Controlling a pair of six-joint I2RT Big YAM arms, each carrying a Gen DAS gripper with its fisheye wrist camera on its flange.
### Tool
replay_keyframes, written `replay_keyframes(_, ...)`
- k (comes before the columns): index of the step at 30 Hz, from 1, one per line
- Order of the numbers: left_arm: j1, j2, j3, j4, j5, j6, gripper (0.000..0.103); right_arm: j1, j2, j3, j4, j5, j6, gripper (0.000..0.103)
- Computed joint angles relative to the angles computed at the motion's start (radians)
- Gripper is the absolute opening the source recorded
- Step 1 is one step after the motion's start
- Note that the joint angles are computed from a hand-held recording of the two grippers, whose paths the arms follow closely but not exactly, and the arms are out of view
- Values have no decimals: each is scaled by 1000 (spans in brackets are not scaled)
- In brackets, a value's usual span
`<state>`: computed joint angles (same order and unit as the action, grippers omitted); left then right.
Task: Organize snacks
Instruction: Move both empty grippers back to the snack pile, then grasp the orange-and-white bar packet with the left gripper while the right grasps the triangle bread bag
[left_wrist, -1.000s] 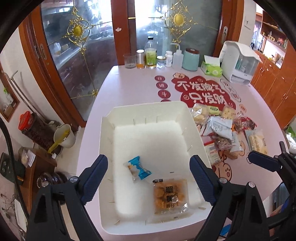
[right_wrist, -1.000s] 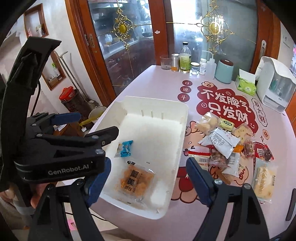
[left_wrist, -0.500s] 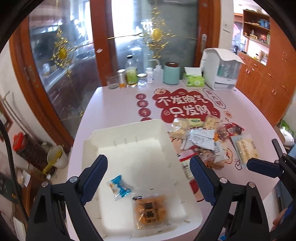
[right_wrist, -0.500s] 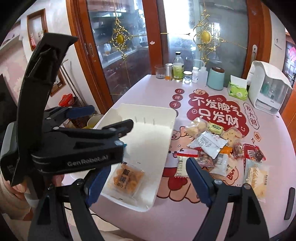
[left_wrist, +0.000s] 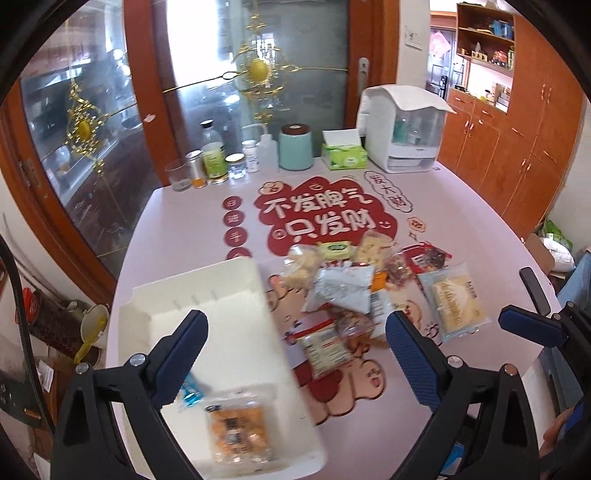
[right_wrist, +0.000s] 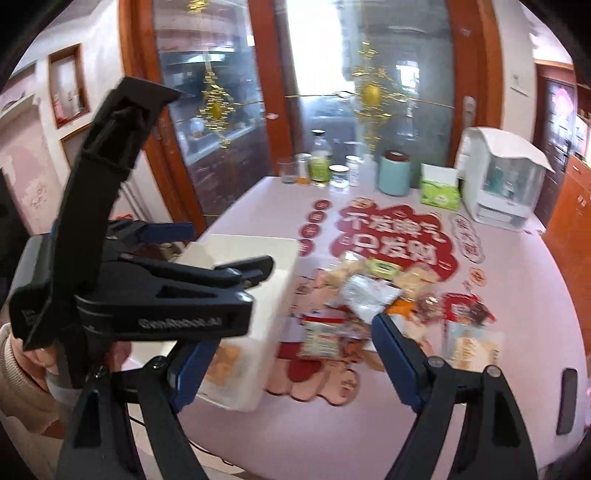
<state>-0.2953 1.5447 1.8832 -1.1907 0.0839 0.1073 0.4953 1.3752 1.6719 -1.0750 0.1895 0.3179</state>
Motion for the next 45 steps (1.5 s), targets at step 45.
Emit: replay_keyframes(45,-216,621,470,-341,24,-227,71,-673,142,-323,94,-495,-195,84)
